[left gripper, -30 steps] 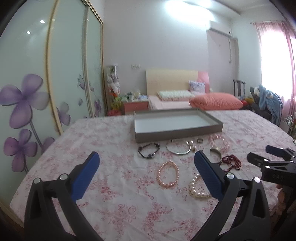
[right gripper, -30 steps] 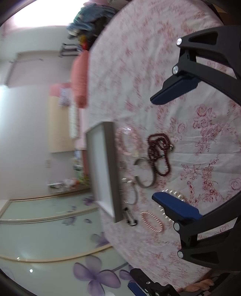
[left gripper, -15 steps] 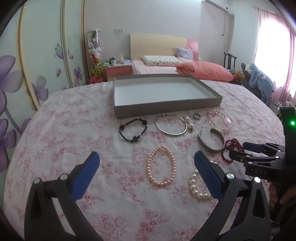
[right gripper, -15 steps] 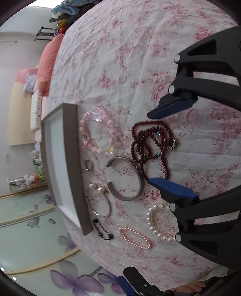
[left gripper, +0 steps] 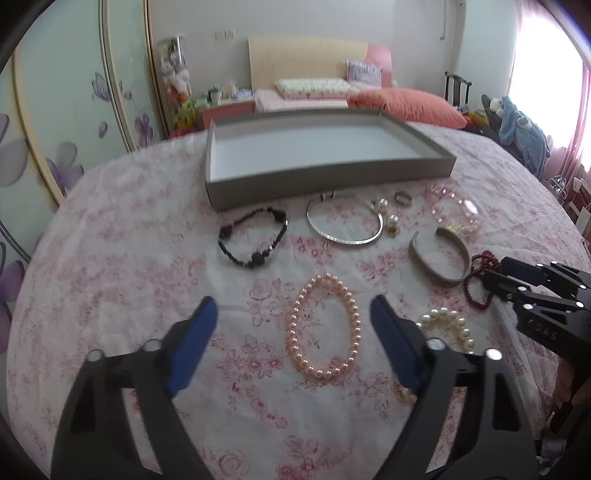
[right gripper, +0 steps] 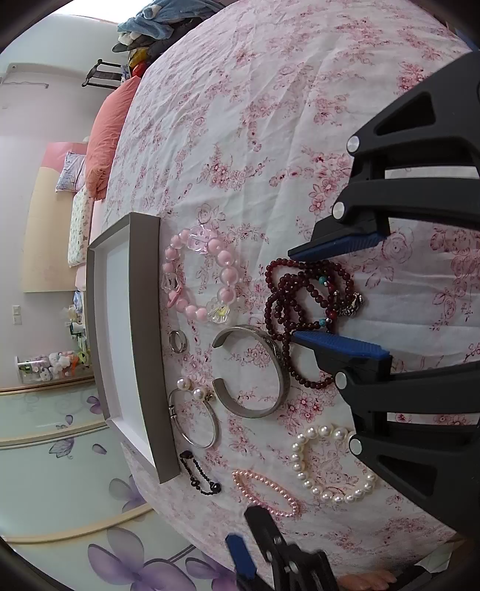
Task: Organize jewelry
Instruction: 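Grasp the pink pearl bracelet with the left gripper while the right gripper grasps the dark red beaded bracelet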
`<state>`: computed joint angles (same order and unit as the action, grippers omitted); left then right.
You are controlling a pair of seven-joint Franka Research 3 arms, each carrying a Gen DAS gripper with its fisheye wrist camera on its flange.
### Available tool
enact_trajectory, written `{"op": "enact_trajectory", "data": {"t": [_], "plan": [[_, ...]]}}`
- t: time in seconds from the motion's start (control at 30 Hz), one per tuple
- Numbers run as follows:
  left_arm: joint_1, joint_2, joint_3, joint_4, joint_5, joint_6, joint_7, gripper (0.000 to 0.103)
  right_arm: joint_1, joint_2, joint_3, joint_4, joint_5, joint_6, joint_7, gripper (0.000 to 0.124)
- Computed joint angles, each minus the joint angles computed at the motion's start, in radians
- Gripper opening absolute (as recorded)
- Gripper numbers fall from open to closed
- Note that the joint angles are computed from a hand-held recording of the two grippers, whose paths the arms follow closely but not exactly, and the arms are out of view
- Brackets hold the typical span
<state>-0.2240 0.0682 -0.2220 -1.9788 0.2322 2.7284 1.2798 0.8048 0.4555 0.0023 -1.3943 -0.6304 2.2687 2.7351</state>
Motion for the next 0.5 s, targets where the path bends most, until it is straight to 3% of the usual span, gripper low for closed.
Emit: {"op": "enact_trajectory", "data": {"t": [0.13, 0.23, 0.33, 0.4, 0.5], "plan": [[0.006, 0.026, -0.004, 0.030, -0.044, -0.039, 0.047, 0.063, -0.001, -0.006, -0.001, -0.012, -0.003, 0.011, 0.004, 0.041], [0.009, 0.040, -0.012, 0.047, -0.083, -0.080, 0.099, 0.042, 0.000, -0.008, 0.000, -0.015, -0.007, 0.011, 0.004, 0.041], [0.002, 0.037, -0.010, 0.036, -0.055, -0.067, 0.100, 0.033, 0.001, -0.009, -0.001, -0.018, -0.016, 0.010, 0.003, 0.041], [0.002, 0.037, -0.011, 0.038, -0.064, -0.069, 0.107, 0.019, 0.001, -0.010, 0.000, -0.021, -0.019, 0.012, 0.007, 0.040], [0.001, 0.040, -0.010, 0.039, -0.067, -0.066, 0.113, 0.010, 0.002, -0.012, 0.001, -0.026, -0.025, 0.020, 0.006, 0.033]]}}
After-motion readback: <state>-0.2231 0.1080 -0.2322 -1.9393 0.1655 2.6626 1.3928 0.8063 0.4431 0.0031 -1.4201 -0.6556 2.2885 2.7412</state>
